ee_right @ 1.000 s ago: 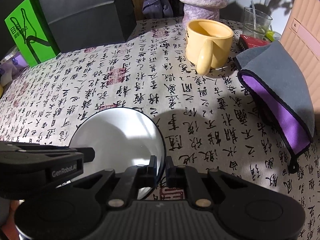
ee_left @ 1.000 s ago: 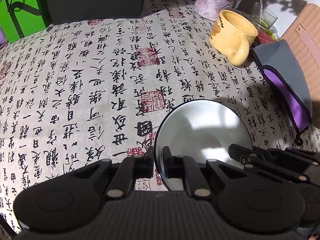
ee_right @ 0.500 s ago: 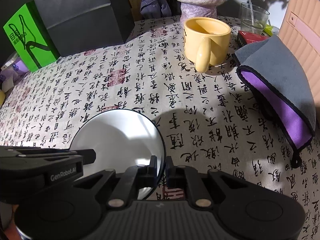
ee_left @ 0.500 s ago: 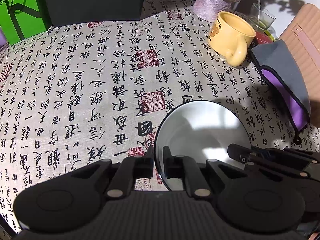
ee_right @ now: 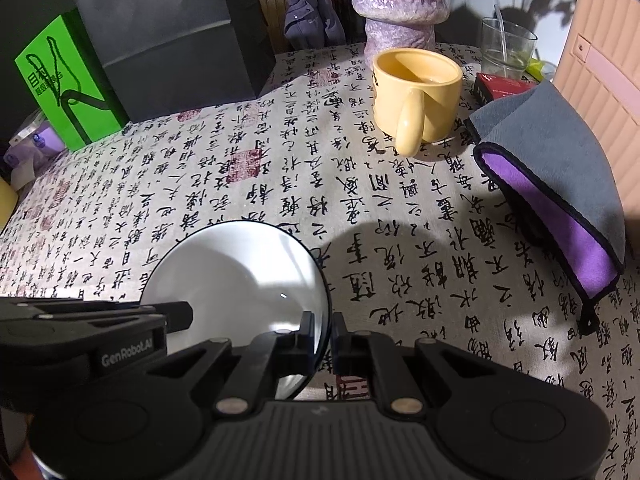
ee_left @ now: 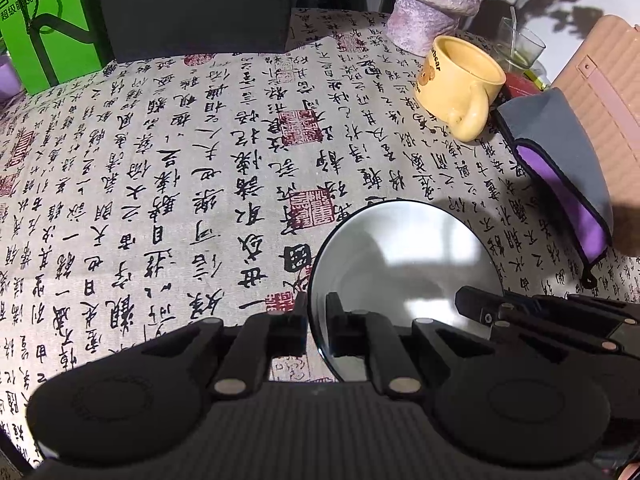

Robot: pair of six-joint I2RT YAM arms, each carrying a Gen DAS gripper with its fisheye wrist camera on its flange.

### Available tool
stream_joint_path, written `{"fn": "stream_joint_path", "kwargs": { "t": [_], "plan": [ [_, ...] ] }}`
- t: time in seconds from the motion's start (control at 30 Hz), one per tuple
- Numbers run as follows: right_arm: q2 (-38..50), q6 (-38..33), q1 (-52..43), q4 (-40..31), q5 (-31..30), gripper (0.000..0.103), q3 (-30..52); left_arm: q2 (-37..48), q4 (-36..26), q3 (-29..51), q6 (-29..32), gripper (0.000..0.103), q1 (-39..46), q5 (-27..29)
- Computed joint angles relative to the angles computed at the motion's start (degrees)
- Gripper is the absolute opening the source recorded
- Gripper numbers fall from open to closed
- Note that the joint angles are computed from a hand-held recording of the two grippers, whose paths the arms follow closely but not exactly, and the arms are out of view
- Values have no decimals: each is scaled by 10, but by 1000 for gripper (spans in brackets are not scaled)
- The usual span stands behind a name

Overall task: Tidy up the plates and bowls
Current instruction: 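Lift the small white bowl off the table with both grippers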

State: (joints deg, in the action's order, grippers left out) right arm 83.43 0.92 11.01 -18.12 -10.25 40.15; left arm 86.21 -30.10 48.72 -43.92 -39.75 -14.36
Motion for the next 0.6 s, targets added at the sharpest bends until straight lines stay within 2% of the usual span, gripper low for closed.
{"fn": "stream_joint_path", "kwargs": {
  "t": [0.6],
  "plan": [
    [-84, 21, 34, -35, 12, 8, -21, -84, -45, -27, -35, 9, -27, -26]
  ]
}}
